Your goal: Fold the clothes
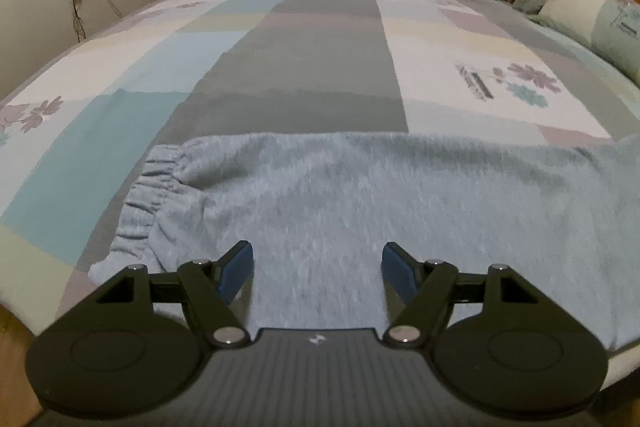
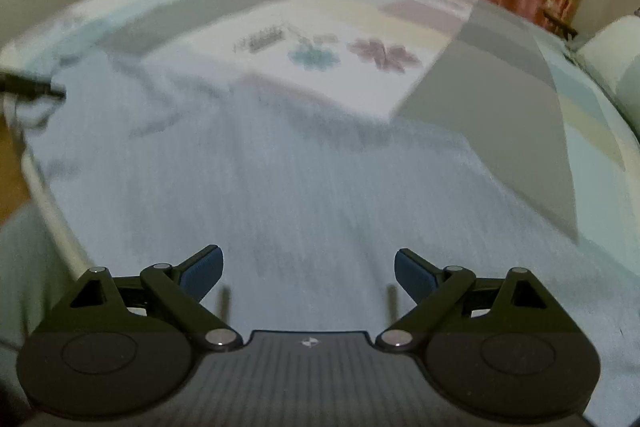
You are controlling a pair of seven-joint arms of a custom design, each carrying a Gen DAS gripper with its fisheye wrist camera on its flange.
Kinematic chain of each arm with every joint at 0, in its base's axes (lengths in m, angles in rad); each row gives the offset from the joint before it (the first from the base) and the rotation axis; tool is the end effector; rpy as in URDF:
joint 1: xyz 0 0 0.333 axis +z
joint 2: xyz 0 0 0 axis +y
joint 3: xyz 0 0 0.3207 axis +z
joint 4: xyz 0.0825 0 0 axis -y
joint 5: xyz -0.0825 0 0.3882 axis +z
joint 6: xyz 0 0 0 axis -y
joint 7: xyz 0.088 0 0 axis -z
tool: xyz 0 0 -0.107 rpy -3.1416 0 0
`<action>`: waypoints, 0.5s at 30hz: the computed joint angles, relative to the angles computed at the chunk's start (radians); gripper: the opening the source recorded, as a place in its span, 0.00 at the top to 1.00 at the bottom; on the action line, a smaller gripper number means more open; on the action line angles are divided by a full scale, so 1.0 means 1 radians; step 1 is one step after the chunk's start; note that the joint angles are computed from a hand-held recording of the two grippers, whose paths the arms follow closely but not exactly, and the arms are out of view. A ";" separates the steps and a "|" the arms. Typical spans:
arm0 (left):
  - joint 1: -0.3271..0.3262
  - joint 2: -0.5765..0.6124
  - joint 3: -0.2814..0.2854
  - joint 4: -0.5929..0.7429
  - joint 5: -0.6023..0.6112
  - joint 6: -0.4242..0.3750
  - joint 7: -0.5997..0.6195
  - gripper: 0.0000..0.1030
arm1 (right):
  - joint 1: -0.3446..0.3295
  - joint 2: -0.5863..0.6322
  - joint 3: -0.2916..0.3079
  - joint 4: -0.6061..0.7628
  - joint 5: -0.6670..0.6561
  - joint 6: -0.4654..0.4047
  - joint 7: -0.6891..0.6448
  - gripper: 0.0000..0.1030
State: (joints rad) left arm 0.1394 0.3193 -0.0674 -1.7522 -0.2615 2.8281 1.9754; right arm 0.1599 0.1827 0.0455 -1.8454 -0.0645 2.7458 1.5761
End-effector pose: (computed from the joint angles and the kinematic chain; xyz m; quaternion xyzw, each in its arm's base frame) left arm 0.6925 0.0686 0.4789 -0.6201 0.6880 -0.2690 0.2642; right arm 0.6467 0.1353 0.5133 -0.7383 0.5756 -0.2351 0.2615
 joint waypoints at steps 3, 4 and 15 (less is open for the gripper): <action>0.019 0.006 -0.016 0.005 -0.046 -0.005 0.002 0.29 | 0.015 0.110 -0.008 0.134 -0.029 0.019 0.040 0.07; 0.022 0.011 -0.017 0.012 -0.054 -0.007 0.001 0.29 | 0.022 0.155 -0.013 0.192 -0.045 0.010 0.058 0.07; -0.002 0.056 0.016 0.071 -0.009 -0.005 -0.062 0.29 | 0.042 0.509 -0.100 0.667 -0.152 -0.140 0.311 0.00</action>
